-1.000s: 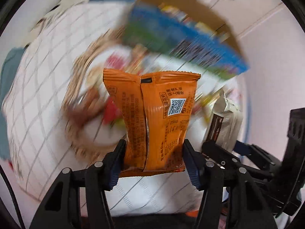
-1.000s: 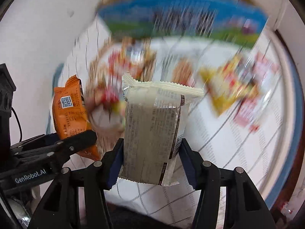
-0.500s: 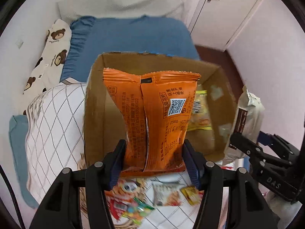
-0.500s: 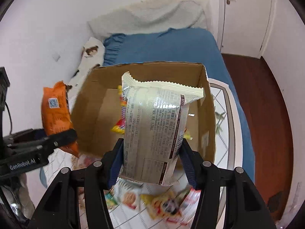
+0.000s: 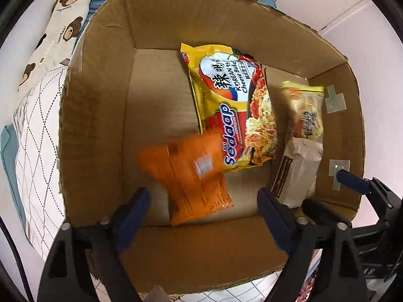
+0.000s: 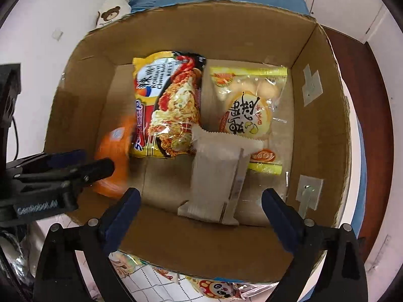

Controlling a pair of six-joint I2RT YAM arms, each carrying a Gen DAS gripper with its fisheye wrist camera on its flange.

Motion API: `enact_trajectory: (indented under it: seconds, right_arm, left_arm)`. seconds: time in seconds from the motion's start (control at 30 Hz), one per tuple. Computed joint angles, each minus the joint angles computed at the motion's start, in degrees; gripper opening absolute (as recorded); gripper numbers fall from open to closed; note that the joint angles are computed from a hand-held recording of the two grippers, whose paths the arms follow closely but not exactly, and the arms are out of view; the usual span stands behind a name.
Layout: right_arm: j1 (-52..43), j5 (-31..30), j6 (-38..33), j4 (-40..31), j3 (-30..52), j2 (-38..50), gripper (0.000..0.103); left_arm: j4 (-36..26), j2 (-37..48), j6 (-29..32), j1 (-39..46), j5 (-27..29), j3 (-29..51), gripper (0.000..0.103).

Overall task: Organize snacks
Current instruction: 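Carry both packets into the box and release them beside the noodle bag, then grasp the cranberry oat cookie packet with left tool while right tool grasps panda bag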

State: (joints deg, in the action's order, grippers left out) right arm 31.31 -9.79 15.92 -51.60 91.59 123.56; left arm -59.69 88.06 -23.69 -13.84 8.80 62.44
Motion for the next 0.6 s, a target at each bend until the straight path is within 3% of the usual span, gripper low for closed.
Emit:
enact_trajectory:
  seconds: [0.27, 0.6]
  right_arm:
    - [-0.45, 2.70, 1.31, 0.85, -3.03, -4.15, 0.099]
    - [1.16, 8.92, 4.88, 5.13, -13.24, -16.56, 0.099]
  left_arm:
    - [-0.82, -4.01, -0.71, -0.79, -1.46, -0.34, 0.088]
    - [-3.64, -15.74, -6.34, -8.14, -11.08, -1.36, 0.088]
